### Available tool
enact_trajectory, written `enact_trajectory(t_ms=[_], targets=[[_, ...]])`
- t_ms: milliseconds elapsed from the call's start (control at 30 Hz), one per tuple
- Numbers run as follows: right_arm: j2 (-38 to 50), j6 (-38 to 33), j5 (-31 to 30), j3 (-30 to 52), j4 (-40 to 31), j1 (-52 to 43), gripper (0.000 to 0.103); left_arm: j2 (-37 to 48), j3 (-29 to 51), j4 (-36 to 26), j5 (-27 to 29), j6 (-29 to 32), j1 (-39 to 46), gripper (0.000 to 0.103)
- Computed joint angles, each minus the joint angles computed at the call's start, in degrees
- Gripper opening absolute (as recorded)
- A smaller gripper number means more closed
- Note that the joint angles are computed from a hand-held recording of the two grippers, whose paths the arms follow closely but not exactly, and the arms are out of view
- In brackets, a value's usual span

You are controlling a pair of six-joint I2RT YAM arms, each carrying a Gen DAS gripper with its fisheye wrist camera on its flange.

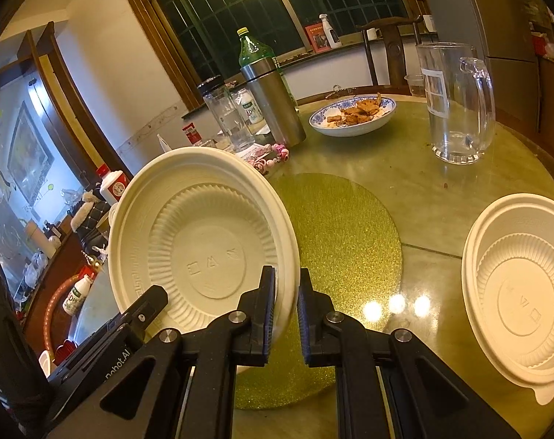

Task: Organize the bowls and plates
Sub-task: 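Lift and carry the beige ribbed bowl with both tools toward the plate stack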

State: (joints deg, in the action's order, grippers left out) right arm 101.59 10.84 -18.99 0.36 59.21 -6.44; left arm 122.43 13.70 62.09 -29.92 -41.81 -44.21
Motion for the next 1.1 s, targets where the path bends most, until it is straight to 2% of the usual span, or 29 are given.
enact_trajectory(t_ms=[1100], targets=[[2.5, 0.3, -1.1, 0.0, 2.1, -0.4, 0.011, -0.7, -0.3, -0.6, 0.1, 1.0, 0.6, 0.012]])
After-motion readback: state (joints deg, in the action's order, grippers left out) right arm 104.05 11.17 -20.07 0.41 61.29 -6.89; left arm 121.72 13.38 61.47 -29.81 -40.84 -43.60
